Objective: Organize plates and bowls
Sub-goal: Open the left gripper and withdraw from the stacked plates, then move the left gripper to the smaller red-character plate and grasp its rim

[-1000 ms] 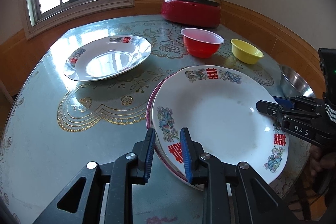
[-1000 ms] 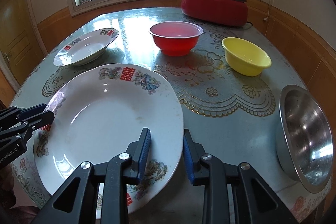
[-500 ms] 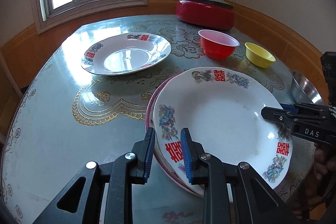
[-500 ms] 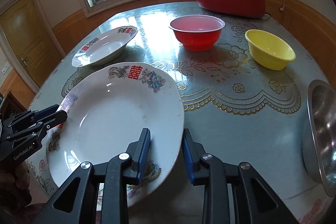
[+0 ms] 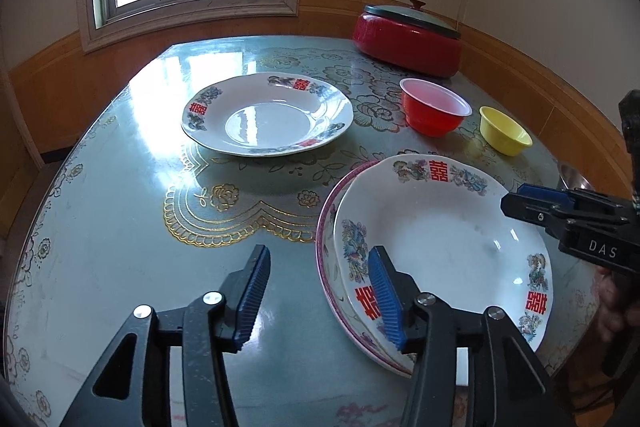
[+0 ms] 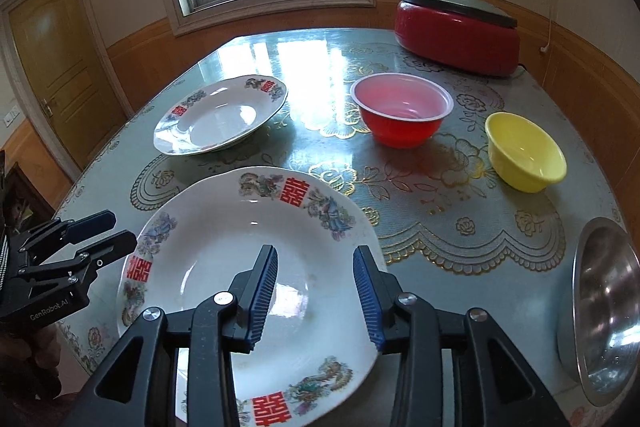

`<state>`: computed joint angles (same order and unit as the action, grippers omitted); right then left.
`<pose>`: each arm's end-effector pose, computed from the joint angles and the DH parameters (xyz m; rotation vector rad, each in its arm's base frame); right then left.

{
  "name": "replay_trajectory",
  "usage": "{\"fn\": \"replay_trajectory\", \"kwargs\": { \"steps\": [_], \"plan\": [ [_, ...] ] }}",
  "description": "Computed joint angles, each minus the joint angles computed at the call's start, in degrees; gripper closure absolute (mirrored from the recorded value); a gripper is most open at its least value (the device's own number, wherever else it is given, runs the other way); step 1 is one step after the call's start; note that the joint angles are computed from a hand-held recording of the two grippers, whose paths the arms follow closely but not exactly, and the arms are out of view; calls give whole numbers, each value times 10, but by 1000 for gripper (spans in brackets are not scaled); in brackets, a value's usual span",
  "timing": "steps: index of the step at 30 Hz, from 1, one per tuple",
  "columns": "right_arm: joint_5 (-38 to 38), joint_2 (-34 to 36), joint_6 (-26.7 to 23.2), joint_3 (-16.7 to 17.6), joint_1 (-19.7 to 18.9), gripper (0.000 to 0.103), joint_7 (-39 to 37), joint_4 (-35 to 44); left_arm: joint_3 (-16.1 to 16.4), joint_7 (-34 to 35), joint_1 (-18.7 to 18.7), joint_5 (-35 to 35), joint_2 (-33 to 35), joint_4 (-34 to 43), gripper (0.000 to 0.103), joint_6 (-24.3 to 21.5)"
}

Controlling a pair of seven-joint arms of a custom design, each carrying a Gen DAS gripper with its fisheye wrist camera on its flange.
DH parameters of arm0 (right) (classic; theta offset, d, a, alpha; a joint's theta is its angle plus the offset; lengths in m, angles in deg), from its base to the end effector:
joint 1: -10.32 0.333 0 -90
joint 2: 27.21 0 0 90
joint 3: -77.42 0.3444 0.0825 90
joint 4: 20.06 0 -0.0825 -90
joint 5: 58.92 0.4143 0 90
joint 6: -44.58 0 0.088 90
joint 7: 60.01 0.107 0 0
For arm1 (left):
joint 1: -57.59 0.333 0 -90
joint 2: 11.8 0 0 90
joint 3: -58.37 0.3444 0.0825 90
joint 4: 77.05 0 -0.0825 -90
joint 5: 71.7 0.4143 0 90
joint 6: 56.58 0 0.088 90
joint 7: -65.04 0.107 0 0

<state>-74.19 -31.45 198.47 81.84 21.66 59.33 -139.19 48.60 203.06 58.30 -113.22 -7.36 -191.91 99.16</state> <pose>0.5774 0.1729 0.5540 -1.7573 1.8233 -0.5838 0.6365 -0.0746 0.4978 -1.4416 2.2189 -0.9924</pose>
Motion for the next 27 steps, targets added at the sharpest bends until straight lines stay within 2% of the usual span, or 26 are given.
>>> {"fn": "replay_trajectory", "kwargs": {
  "steps": [7,12,17,21,23,27],
  "plan": [
    [41,11,5,1,14,61,-33,6,4,-41,4,39,8,15,37,-20],
    [76,21,4,-3,20,59,-62,24,1,-34,9,35,9,19,35,-15],
    [211,42,7,-11,26,58,-127,53,2,-30,15,39,17,35,28,-28],
    [318,66,0,-13,25,57,-154,83,3,-45,22,57,31,55,28,-46],
    [342,77,0,-14,24,57,-145,96,2,-53,26,65,37,64,28,-52],
    [342,95,-6,-18,26,57,-114,119,-5,-31,40,47,47,81,27,-70]
  ]
}}
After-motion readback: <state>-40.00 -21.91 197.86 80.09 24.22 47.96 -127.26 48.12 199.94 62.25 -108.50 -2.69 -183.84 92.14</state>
